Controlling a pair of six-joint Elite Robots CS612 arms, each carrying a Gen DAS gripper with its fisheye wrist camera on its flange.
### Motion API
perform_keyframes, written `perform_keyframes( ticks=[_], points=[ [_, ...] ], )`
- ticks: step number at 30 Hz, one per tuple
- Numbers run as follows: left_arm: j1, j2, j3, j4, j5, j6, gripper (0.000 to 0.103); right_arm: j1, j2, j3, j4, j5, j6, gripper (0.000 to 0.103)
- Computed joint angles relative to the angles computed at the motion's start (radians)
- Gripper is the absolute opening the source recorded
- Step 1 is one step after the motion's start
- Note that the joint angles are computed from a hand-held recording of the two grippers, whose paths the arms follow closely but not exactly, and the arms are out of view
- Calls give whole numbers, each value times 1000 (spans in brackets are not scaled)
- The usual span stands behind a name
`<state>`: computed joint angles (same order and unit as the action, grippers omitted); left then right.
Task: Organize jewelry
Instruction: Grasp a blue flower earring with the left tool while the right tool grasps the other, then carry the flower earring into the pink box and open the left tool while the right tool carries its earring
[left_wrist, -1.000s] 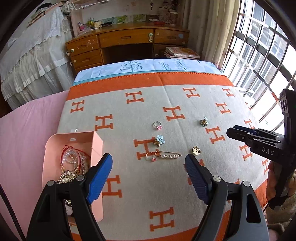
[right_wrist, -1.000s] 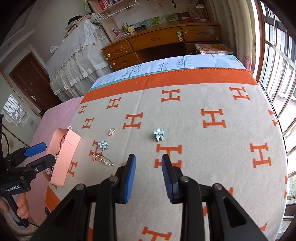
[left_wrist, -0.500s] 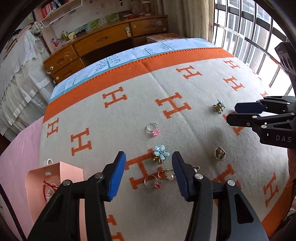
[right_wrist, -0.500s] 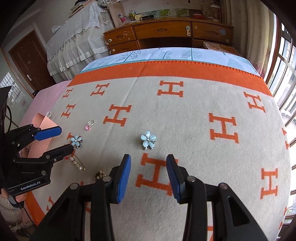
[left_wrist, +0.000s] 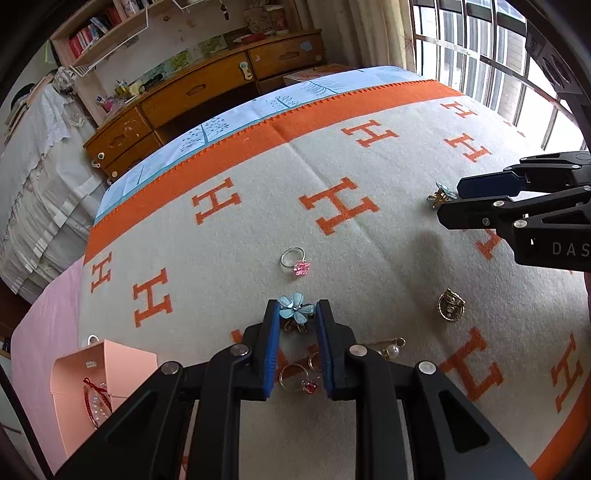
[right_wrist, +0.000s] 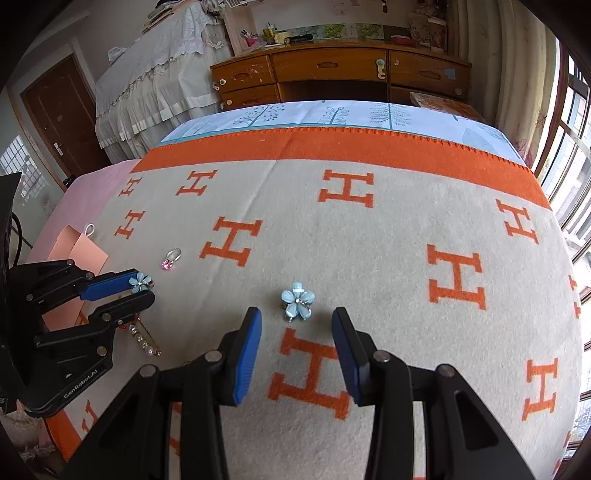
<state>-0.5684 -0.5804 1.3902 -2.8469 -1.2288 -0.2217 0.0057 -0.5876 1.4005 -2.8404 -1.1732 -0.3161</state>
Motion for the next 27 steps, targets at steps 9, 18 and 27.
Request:
perform_keyframes(
  ticks=[9, 18, 27],
  points=[
    [15, -22, 45, -112, -70, -94, 17, 20, 15, -5, -76, -62, -33, 39],
    [8, -104, 158, -233, -42, -174, 17, 25, 14, 4, -117, -95, -14, 18],
    [15, -237, 304, -264, 42, -308, 17, 17, -59, 88, -178, 15, 18, 18]
  ],
)
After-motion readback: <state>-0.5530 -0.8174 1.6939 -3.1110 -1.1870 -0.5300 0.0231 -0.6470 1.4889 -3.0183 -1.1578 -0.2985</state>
